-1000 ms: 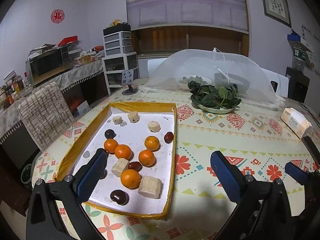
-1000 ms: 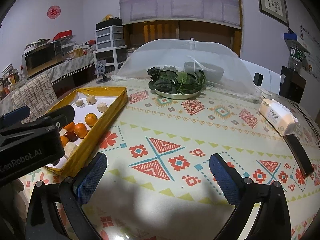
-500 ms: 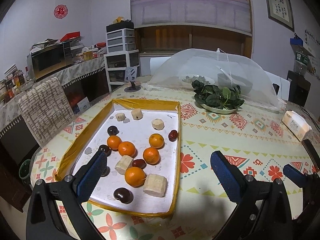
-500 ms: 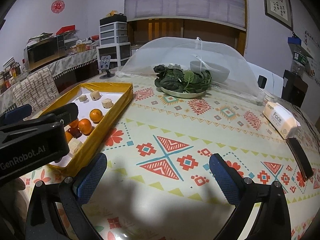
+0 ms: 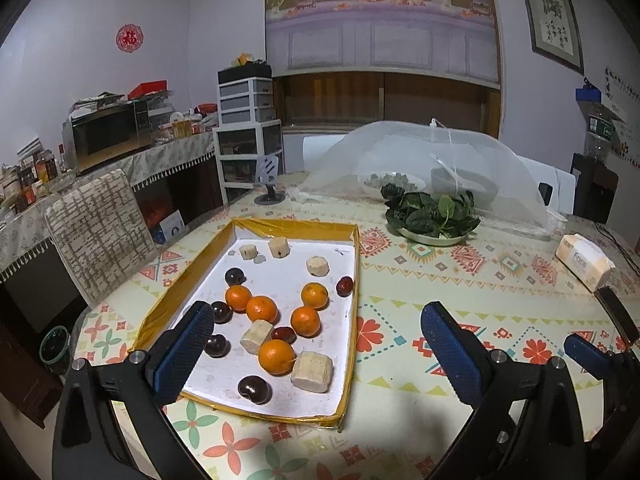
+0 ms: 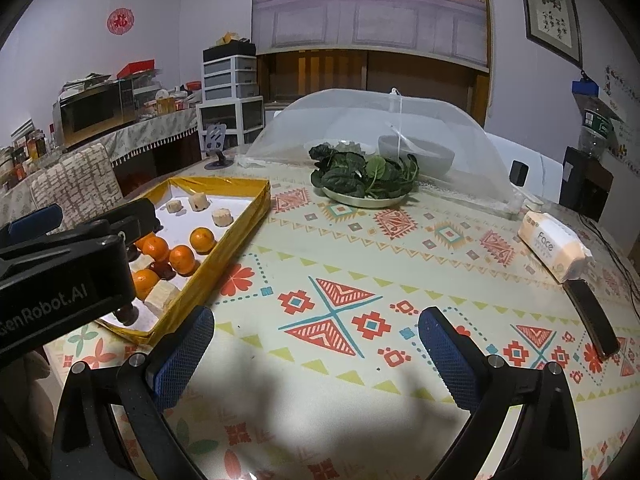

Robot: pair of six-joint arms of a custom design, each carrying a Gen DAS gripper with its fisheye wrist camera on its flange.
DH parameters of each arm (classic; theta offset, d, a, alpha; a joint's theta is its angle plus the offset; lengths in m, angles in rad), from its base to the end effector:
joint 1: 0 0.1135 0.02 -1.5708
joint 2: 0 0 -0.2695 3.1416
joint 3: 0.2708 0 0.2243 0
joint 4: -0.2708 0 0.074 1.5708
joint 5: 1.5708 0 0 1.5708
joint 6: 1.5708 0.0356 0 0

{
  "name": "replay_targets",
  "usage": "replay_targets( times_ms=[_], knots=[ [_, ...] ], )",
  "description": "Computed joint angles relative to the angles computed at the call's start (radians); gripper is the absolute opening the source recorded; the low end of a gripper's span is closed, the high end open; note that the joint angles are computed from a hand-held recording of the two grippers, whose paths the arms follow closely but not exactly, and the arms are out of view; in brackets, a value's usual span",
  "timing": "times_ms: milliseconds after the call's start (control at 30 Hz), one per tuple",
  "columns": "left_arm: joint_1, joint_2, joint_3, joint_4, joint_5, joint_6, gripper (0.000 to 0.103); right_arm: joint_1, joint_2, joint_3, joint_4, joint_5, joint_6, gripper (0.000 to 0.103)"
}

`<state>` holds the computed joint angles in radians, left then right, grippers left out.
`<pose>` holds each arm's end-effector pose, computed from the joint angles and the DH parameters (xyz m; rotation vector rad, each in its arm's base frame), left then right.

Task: Organize fruits

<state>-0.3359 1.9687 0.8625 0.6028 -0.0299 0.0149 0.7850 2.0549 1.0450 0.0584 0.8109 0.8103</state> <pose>0.3505 -0.1213 0.1427 0.3446 2.0494 -0.1656 0.2788 0.2421 0.1207 0.3225 2.1462 -0.1522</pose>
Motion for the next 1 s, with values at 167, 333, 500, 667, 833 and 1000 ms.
replay_targets(
  times_ms=[167,333,500,667,833,1000],
  knots=[
    [-0.006,-0.051,-0.059,0.043,-0.008,-0.007,0.103,0.025,-0.026,-0.023,-0.006,0.031,0.017,0.103],
    [-0.016,-0.094,-0.105,0.070,-0.018,-0.010,0.103,0.048,-0.048,-0.044,-0.012,0.057,0.035,0.103],
    [-0.031,-0.136,-0.163,0.123,-0.041,-0.011,0.103,0.069,-0.073,-0.069,-0.014,0.083,0.054,0.103],
    [-0.050,-0.178,-0.268,0.293,-0.115,-0.023,0.103,0.088,-0.092,-0.092,-0.009,0.106,0.065,0.103],
    [-0.048,-0.200,-0.342,0.419,-0.147,-0.057,0.103,0.095,-0.104,-0.117,0.017,0.110,0.058,0.103],
    [-0.049,-0.203,-0.314,0.353,-0.144,-0.056,0.103,0.102,-0.103,-0.121,0.037,0.108,0.041,0.103]
  ],
)
